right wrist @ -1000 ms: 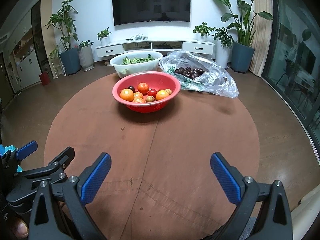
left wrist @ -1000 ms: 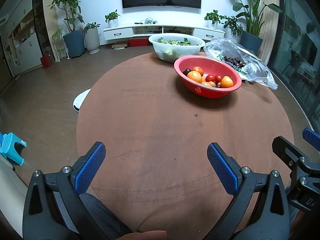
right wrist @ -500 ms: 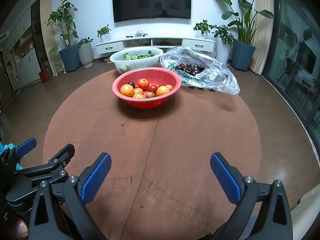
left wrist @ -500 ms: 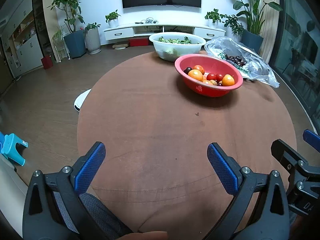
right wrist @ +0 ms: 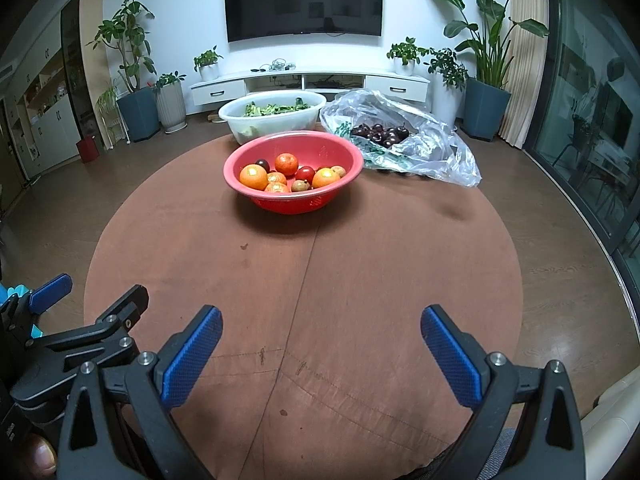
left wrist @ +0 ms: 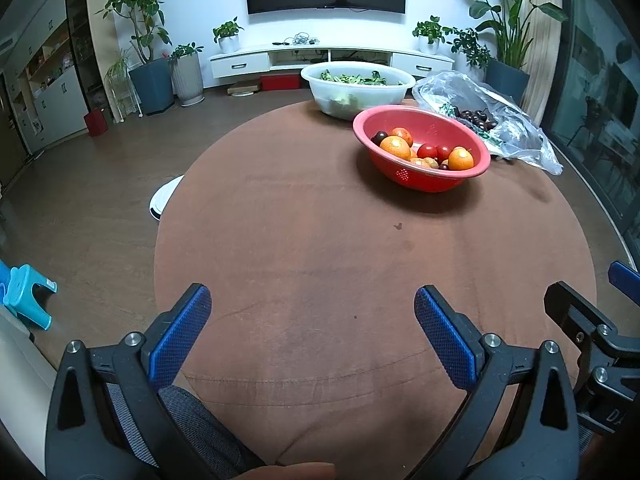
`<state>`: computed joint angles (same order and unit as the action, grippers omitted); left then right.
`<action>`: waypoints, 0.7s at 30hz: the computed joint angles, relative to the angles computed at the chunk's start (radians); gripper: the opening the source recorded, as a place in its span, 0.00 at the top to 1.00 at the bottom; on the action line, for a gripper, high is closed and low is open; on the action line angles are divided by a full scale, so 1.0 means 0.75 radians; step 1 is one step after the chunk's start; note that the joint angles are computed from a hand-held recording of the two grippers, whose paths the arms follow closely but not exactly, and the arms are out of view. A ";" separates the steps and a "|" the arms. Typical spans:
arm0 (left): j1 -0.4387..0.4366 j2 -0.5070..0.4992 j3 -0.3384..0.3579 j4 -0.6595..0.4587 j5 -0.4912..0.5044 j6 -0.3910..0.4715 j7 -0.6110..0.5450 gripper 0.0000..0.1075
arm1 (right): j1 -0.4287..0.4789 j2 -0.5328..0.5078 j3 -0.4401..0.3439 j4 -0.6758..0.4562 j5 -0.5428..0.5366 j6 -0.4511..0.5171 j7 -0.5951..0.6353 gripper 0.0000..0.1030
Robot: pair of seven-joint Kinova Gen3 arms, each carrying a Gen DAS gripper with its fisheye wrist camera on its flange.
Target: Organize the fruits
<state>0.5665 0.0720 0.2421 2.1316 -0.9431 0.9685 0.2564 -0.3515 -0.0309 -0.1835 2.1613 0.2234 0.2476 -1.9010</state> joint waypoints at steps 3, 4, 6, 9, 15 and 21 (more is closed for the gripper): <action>-0.002 0.001 -0.002 0.003 -0.002 -0.005 -0.001 0.05 | -0.001 -0.001 0.001 0.000 -0.005 0.002 0.005 0.01; -0.001 0.000 -0.001 0.002 -0.001 -0.003 -0.001 0.05 | 0.000 -0.002 0.001 0.001 -0.004 0.002 0.004 0.01; 0.001 0.005 0.000 0.000 -0.001 0.000 0.002 0.05 | -0.001 -0.001 0.001 -0.001 -0.007 0.003 0.008 0.01; 0.002 0.005 -0.001 -0.001 0.000 0.001 0.003 0.05 | 0.000 0.000 -0.001 0.001 0.000 0.001 -0.001 0.01; 0.001 0.004 -0.003 0.000 0.001 -0.001 0.000 0.05 | 0.000 -0.002 -0.001 0.001 0.001 0.004 -0.002 0.01; 0.000 0.003 -0.003 0.000 0.001 -0.001 -0.002 0.05 | -0.002 -0.002 0.000 -0.003 -0.005 0.010 0.004 0.01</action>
<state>0.5666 0.0745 0.2402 2.1318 -0.9419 0.9675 0.2548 -0.3529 -0.0324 -0.1836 2.1591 0.2195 0.2548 -1.8977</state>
